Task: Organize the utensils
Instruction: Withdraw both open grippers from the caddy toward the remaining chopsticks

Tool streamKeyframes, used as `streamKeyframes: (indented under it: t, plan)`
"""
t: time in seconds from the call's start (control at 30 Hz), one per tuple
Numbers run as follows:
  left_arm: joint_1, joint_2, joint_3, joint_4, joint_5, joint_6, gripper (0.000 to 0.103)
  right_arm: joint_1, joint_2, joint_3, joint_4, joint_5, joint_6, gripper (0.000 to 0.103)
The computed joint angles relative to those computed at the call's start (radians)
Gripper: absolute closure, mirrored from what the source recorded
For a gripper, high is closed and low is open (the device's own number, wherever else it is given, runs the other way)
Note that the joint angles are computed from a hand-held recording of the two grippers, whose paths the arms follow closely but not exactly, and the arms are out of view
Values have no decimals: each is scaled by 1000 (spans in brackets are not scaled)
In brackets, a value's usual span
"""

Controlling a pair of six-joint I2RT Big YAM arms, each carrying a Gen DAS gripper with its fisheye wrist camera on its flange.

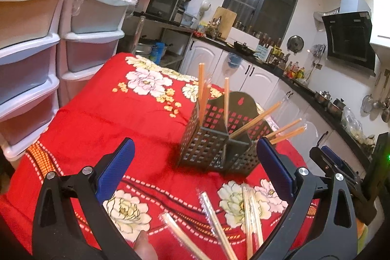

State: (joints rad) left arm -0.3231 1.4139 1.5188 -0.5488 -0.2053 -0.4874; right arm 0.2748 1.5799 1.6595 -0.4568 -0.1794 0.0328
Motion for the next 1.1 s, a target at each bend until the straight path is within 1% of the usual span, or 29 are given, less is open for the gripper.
streamKeyframes:
  t: [0.4, 0.57, 0.63, 0.8, 0.83, 0.93, 1.0, 1.1]
  plan:
    - [8, -10, -53, -62, 23, -17, 12, 22, 6, -9, -72, -29, -70, 19]
    - [10, -8, -77, -86, 49, -30, 12, 30, 28, 8, -136, -49, -92, 20]
    - [8, -5, -82, -95, 56, -27, 12, 33, 39, 17, -166, -57, -103, 25]
    - [0, -1, -100, -113, 87, -30, 12, 36, 56, 21, -213, -80, -112, 35]
    - [-2, 0, -102, -114, 90, -31, 12, 37, 59, 22, -221, -79, -112, 36]
    - [-9, 3, -111, -119, 108, -33, 17, 38, 63, 21, -235, -78, -116, 39]
    - [-13, 9, -114, -124, 126, -37, 18, 39, 66, 22, -247, -81, -121, 43]
    - [-21, 19, -115, -141, 135, -44, 24, 40, 76, 27, -274, -93, -128, 51]
